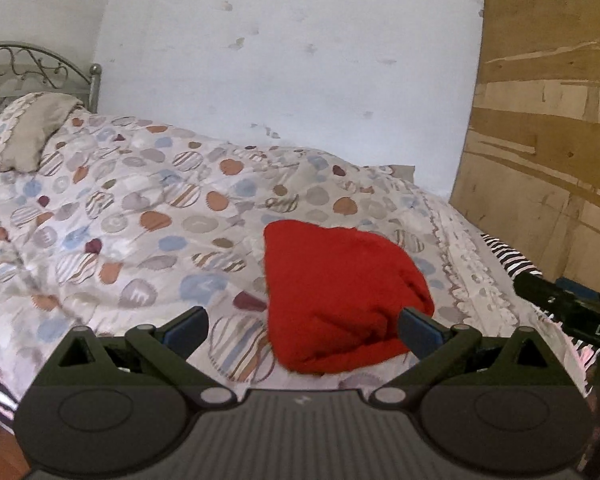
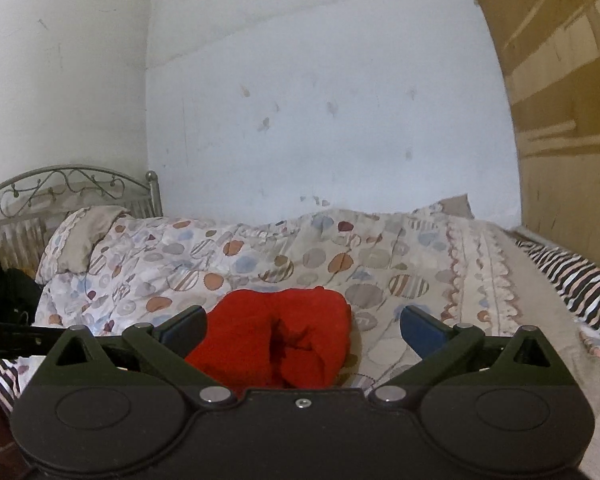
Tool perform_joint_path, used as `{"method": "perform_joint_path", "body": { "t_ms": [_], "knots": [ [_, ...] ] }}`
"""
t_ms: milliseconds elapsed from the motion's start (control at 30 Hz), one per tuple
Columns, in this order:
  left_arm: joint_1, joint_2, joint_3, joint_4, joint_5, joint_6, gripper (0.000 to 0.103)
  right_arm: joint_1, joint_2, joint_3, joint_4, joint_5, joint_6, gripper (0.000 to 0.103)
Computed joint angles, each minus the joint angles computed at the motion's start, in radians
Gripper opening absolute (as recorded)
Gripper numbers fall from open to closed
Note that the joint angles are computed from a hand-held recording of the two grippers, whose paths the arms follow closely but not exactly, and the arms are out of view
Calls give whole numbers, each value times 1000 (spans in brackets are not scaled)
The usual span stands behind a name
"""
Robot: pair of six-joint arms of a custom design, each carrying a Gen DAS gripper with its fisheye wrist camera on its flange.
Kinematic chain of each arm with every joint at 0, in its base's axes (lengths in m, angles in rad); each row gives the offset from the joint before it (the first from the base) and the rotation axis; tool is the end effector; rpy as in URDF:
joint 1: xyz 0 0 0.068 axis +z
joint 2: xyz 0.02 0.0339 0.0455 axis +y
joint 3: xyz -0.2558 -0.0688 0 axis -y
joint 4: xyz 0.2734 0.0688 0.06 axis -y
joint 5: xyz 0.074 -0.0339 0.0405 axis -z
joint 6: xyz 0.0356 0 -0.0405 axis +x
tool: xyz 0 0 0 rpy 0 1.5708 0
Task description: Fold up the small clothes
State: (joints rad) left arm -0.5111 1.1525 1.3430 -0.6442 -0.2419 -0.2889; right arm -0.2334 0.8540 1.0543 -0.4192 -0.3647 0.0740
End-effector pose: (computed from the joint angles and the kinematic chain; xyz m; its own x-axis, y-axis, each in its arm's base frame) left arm 0.2403 -0.1250 0.4103 -0.4482 -0.0658 -0.8915 0.1663 0.9737 -0.1554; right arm 0.2098 -0.0368 0.3963 -0.2198 0.1232 -0.9677 -0.1067 0.9830 0.1494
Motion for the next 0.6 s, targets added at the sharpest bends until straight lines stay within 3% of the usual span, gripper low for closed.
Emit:
{"method": "perform_joint_path", "body": {
  "t_ms": [333,600],
  "knots": [
    [-39,-173,-206,47,-96,6,102,84,-232,-152,-91,148,-6,103],
    [-34,-192,-259,46,-85,6,102,139,-306,-213,-134,243,40,103]
  ]
}}
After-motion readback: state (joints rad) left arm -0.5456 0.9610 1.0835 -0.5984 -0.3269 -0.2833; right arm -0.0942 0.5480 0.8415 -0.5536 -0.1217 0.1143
